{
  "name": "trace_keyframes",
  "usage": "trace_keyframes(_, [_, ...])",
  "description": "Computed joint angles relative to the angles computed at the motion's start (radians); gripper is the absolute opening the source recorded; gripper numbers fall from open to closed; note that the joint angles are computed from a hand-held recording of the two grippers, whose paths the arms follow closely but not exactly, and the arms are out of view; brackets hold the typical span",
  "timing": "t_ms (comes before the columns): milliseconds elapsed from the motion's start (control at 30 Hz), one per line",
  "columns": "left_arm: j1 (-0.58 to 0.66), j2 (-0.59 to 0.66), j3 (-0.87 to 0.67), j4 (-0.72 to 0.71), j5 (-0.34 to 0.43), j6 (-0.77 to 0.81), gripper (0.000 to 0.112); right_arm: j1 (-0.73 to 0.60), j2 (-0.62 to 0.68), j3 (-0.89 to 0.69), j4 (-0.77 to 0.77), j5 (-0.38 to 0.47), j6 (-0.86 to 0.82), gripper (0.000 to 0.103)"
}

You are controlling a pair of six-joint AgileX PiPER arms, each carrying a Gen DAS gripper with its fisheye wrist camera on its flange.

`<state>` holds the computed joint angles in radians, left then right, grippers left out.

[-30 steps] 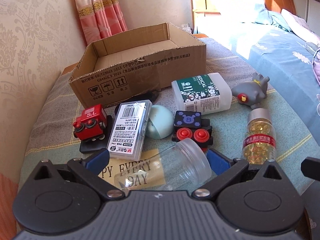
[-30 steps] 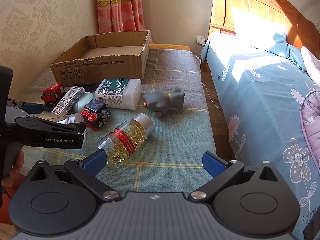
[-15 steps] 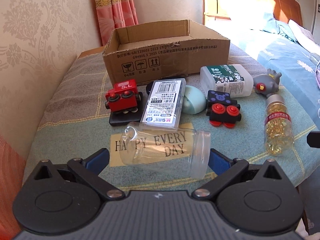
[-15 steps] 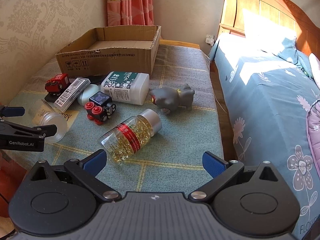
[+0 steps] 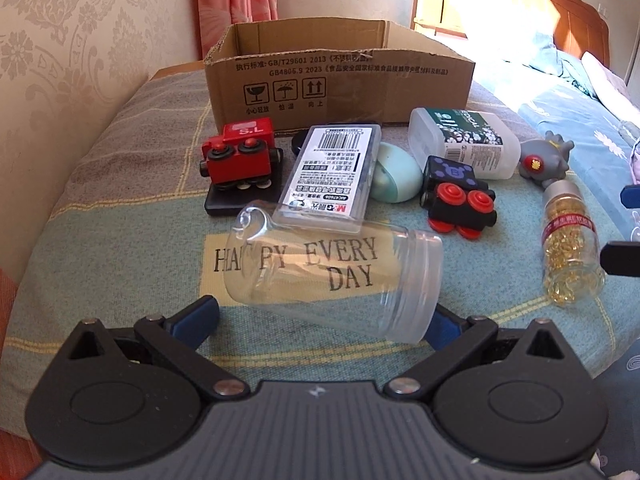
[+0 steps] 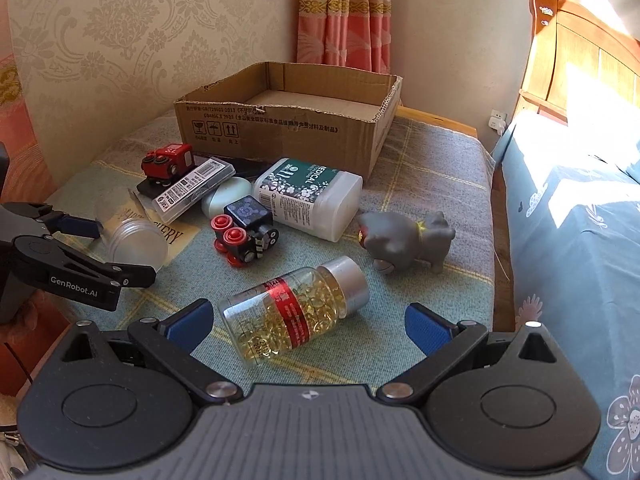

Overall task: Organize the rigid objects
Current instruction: 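Grasp the clear plastic jar with the left gripper while the right gripper grasps the capsule bottle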

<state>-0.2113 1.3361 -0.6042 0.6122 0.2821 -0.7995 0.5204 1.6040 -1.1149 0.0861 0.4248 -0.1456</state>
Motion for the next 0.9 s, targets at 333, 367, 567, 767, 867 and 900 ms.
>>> trace_keyframes(333, [-0.003, -0.029, 0.079, 0.372, -0.083, -0.36, 0.103, -0.072, 0.177, -0.208, 0.293, 0.125, -0.31, 0.103])
trace_keyframes(367, [-0.002, -0.028, 0.081, 0.394, -0.087, -0.38, 0.103, -0.072, 0.179, -0.212, 0.296, 0.138, -0.31, 0.103])
trace_keyframes(567, [0.018, -0.028, 0.086, 0.389, -0.118, -0.347, 0.103, -0.056, 0.12, -0.147, 0.292, 0.17, -0.287, 0.103])
trace_keyframes(767, [0.047, -0.022, 0.068, 0.149, -0.133, -0.072, 0.103, 0.003, 0.068, -0.092, 0.182, 0.163, -0.154, 0.103])
trace_keyframes(867, [0.049, -0.02, 0.056, 0.12, -0.123, -0.017, 0.103, 0.049, 0.071, -0.097, 0.05, 0.148, -0.007, 0.103])
trace_keyframes(900, [0.046, -0.022, 0.055, 0.141, -0.121, -0.026, 0.103, 0.061, 0.076, -0.101, 0.011, 0.145, 0.036, 0.103])
